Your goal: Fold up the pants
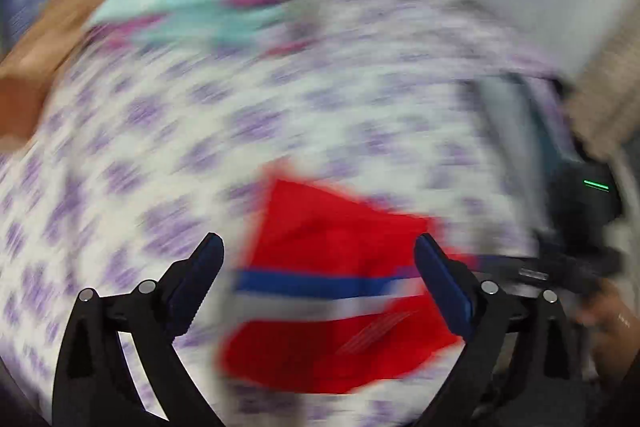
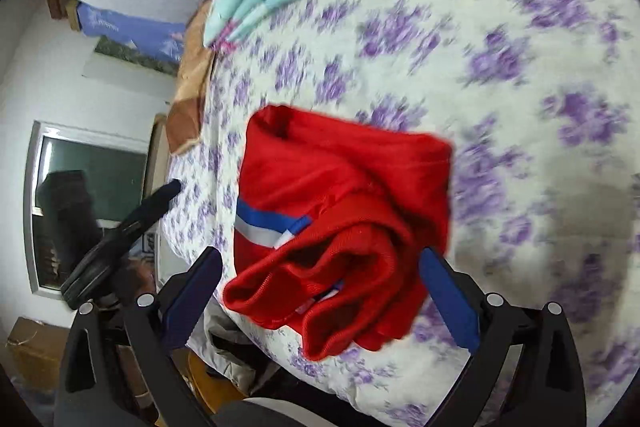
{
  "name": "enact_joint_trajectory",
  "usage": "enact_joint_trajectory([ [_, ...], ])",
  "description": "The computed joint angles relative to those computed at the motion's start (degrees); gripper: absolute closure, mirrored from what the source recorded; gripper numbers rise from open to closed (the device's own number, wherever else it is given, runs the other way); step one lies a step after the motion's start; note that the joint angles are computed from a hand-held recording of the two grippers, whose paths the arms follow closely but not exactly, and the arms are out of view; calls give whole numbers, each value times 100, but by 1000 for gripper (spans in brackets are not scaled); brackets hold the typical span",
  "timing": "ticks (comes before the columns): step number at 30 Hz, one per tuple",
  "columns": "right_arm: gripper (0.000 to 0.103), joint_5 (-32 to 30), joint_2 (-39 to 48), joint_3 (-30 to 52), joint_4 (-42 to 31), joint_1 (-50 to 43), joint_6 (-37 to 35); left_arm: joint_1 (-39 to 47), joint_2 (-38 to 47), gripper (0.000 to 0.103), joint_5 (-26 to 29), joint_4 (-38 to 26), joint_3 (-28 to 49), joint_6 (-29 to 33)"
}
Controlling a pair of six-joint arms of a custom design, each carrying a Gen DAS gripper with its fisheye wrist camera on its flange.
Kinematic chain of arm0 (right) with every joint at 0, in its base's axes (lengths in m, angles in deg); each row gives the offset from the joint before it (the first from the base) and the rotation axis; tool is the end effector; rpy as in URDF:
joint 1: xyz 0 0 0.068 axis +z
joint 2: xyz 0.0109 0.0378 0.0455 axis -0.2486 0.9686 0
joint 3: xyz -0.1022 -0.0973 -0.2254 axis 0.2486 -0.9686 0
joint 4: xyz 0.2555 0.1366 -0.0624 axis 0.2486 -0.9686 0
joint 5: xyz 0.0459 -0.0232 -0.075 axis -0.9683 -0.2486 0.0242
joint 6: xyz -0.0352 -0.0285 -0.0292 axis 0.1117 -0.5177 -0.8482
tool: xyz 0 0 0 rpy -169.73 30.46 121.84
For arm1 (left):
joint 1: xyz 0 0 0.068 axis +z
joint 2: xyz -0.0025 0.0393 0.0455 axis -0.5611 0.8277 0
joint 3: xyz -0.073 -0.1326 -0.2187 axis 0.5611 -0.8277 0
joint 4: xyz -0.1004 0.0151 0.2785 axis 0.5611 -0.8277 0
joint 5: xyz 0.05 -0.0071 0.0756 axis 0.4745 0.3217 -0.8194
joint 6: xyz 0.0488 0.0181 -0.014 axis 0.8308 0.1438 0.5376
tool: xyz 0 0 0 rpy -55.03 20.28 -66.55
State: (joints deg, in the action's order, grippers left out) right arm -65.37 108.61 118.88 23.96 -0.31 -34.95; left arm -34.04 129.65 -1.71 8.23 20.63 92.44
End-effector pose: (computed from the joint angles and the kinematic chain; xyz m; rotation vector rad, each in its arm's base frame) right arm 0.1795 0.0652 0.2038 0.3908 2.6773 1.0839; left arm 0.2695 -0.0109 0.2384 0.3937 2.6362 -0.3680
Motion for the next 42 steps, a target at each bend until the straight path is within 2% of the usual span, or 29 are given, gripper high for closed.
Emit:
enact_joint_trajectory([
  [2, 3, 113, 282, -36, 301, 229, 368, 115, 240, 10, -476, 293, -333, -177],
  [4, 3, 228, 420, -100, 470, 317, 774, 88, 406, 10, -715, 427, -656, -34],
  [6, 3, 244, 467, -149, 529, 318, 1030, -18, 250, 10, -657, 697, -1058, 5],
  [8, 4, 353, 575, -66, 443, 426, 975, -78, -75, 9, -612, 1020, -1439, -115],
  [10, 23, 977, 1135, 457, -66, 903, 405, 15, 184, 4, -459, 1054, -1360, -234],
  [11, 39, 1178, 1350, 616, -192, 1077, 220, 56, 387, 4, -385, 1008, -1228, -330],
  [12, 49, 1248, 1516, 698, -204, 1203, 61, 118, 484, 4, -300, 887, -1120, -339],
  [13, 53, 1331, 1550, 743, -234, 1258, -61, 149, 577, 4, -252, 792, -1012, -305],
  [15, 72, 1643, 1436, 948, -444, 1431, -305, 178, 602, 6, -189, 684, -904, -169],
  [16, 74, 2038, 1261, 1144, -629, 1613, -468, 236, 491, 6, -24, 581, -845, -73],
  [17, 75, 2454, 1046, 1331, -800, 1762, -582, 337, 222, 6, 202, 518, -892, 28],
  [19, 75, 2745, 789, 1593, -1052, 1754, -817, 430, -360, 6, 620, 585, -1008, 141],
  [21, 74, 2787, 807, 1621, -1171, 1498, -1058, 309, -599, 5, 661, 657, -1022, 189],
  [22, 73, 2736, 903, 1497, -1079, 1333, -1149, 133, -520, 5, 480, 759, -1025, 134],
  [23, 63, 2560, 1061, 1227, -904, 1141, -1291, -60, -307, 5, 211, 883, -1039, 33],
  [24, 42, 2308, 1445, 935, -730, 934, -1443, -167, -83, 5, 7, 967, -1053, -5],
  [25, 33, 2255, 1746, 769, -600, 873, -1402, -368, 363, 4, -430, 1123, -1080, -24],
  [26, 28, 2090, 1759, 649, -505, 734, -1307, -366, 597, 4, -506, 1179, -1105, 46],
  [27, 28, 1935, 1547, 580, -495, 585, -1170, -266, 652, 4, -354, 1239, -1121, -16],
  [29, 26, 1786, 1065, 638, -797, 388, -1080, -54, 693, 4, -110, 942, -923, -123],
  [31, 26, 1801, 708, 823, -1251, 309, -1284, 85, 591, 6, -200, 715, -763, -42],
  [34, 27, 2605, 361, 1121, -1303, 814, -1234, 215, 276, 5, 113, 650, -628, 121],
  [36, 46, 2759, 437, 1252, -892, 1114, -1245, 7, 401, 5, 23, 786, -353, -19],
  [38, 55, 2546, 968, 1411, -325, 1297, -1335, -277, 712, 5, -206, 1008, -118, -244],
  [40, 62, 1852, 1653, 1395, 278, 1181, -1244, -489, 1227, 5, -330, 1110, 164, -434],
  [42, 66, 1903, 2288, 1430, 399, 1082, -1234, -690, 1862, 5, -724, 1211, 386, -507],
])
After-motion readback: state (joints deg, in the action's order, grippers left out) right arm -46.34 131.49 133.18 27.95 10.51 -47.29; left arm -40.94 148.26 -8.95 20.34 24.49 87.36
